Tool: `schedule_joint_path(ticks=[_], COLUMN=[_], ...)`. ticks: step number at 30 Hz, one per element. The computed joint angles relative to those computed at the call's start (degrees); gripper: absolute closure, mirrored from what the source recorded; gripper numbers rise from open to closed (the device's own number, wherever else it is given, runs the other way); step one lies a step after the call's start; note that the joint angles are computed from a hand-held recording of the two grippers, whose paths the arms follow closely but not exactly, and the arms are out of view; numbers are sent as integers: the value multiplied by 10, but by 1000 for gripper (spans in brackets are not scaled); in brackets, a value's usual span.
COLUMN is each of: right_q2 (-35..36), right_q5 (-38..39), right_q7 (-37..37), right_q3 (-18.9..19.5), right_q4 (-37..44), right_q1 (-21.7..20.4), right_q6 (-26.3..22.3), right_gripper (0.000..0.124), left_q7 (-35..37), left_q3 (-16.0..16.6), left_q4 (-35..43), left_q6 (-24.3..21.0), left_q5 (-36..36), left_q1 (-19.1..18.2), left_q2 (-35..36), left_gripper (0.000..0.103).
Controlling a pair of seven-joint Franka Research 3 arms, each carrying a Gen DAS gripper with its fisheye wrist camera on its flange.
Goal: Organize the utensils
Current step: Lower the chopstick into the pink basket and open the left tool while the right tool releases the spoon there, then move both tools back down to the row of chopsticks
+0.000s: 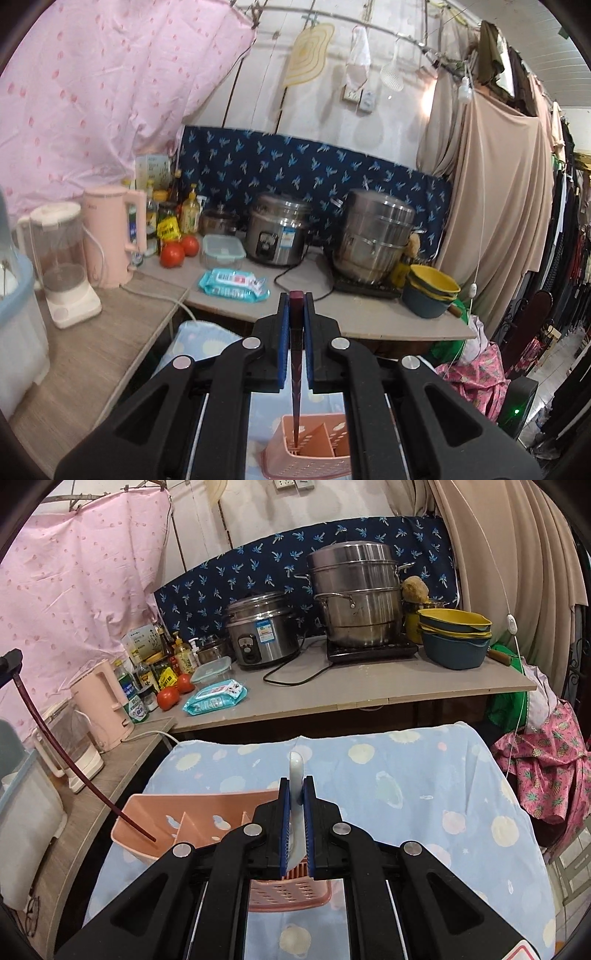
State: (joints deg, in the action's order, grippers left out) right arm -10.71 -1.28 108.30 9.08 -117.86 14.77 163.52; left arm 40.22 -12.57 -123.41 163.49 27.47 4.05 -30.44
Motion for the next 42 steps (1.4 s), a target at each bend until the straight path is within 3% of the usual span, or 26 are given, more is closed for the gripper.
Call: schedule_joint_path(ticks=[5, 7, 8, 10, 12, 13, 18, 25, 35, 42], right_q2=[6, -4, -12, -30, -52, -66, -148, -264, -391, -445], right_q5=[-3, -49, -58, -72, -72, -65, -21, 0, 37, 41], right_q7=[1, 41, 50, 71, 76, 71, 49, 36, 32, 36], right_q3=[-1, 14, 16, 23, 26, 24, 25, 61, 75, 83], right_q4=[-9, -19, -26, -45, -66, -78, -155, -261, -374, -418], right_q1=[1, -19, -23, -33, -38, -36, -32, -51, -16, 9], right_q6=[3, 9, 15, 29, 36, 36, 37, -1, -72, -114], right_gripper=[115, 106, 96, 82, 75, 75, 65, 63, 63, 63], left_q7=[11, 8, 3, -10, -34, -39, -21, -15, -31, -55], left_q3=[19, 21, 16, 5, -12, -15, -2, 0, -19, -34], left_q4=[-26, -37, -43, -54, -74, -84, -142, -245, -347, -374], left_q6=[-11, -13, -16, -23, -25, -26, -65, -139, -261, -315], left_q5=[-22, -30, -28, -18, 1, 8, 1, -35, -72, -85], left_q1=[-19, -20, -15, -3, 18, 21, -17, -69, -140, -180], left_q2=[7, 2, -4, -17, -43, -56, -117, -214, -334, -370], left_gripper=[96, 94, 92, 62, 48, 47, 42, 39, 39, 39])
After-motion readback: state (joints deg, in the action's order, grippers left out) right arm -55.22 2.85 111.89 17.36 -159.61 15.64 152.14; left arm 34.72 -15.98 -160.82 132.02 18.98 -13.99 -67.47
